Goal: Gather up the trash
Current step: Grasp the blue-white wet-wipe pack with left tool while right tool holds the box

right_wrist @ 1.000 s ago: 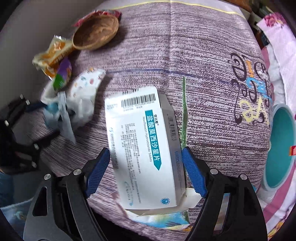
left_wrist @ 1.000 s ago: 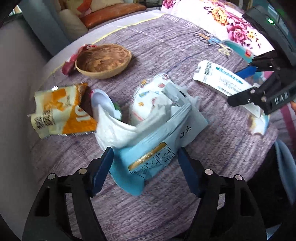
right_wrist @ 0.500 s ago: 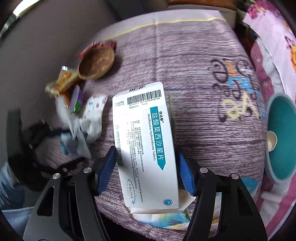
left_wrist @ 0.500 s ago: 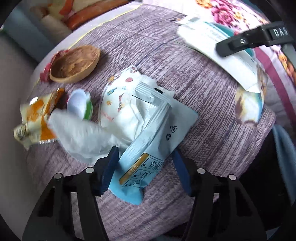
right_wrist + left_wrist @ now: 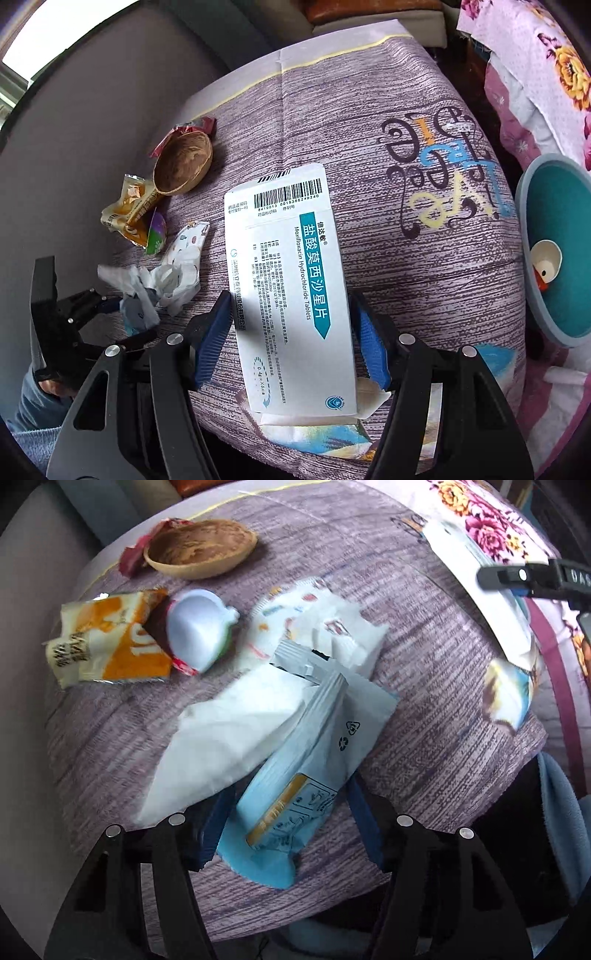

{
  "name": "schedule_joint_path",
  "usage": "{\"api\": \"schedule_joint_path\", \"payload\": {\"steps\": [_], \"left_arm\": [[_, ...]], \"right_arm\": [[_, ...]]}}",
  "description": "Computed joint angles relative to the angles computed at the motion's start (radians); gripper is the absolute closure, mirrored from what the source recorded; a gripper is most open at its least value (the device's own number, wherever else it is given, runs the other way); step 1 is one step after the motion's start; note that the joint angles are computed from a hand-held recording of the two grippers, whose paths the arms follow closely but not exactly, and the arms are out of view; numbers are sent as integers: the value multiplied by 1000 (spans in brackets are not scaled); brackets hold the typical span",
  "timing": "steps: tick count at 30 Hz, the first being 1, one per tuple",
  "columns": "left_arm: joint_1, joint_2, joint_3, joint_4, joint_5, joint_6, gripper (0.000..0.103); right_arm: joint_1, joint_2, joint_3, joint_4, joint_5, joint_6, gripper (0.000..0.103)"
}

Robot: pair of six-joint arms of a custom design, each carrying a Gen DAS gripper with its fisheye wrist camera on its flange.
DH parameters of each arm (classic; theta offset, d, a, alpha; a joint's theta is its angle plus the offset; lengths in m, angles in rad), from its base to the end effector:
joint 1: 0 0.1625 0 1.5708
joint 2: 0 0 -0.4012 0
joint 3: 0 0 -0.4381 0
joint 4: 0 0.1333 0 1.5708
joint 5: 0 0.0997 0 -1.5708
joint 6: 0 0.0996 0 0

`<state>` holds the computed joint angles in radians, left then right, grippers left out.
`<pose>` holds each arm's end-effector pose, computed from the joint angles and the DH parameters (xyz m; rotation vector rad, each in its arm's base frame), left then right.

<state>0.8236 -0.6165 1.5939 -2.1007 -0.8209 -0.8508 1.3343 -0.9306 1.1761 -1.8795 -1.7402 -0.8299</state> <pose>-0.2810 -0.5994 -0.0776 0.0866 2.3061 -0.2835 -0.0672 -0.7762 0.2861 0.8588 -2.8362 -0.0472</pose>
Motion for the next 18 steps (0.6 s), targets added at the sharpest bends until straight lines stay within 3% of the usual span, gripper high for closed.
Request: {"api": "schedule_joint_path", "payload": {"steps": [2, 7, 12, 18], "left_arm": [[-6, 5, -3, -12, -4, -8, 66], [-25, -40, 20, -74, 26, -43, 69], [-45, -50, -8, -157, 54, 1, 70], [-37, 33, -147, -215, 70, 113, 70]], "right_arm": [[-3, -6, 1, -4, 16, 4, 42], [-9, -7, -8, -18, 45, 16, 42], [-23, -6, -37, -13, 89, 37, 42], [-37, 8, -97, -11, 129, 65, 42]]}}
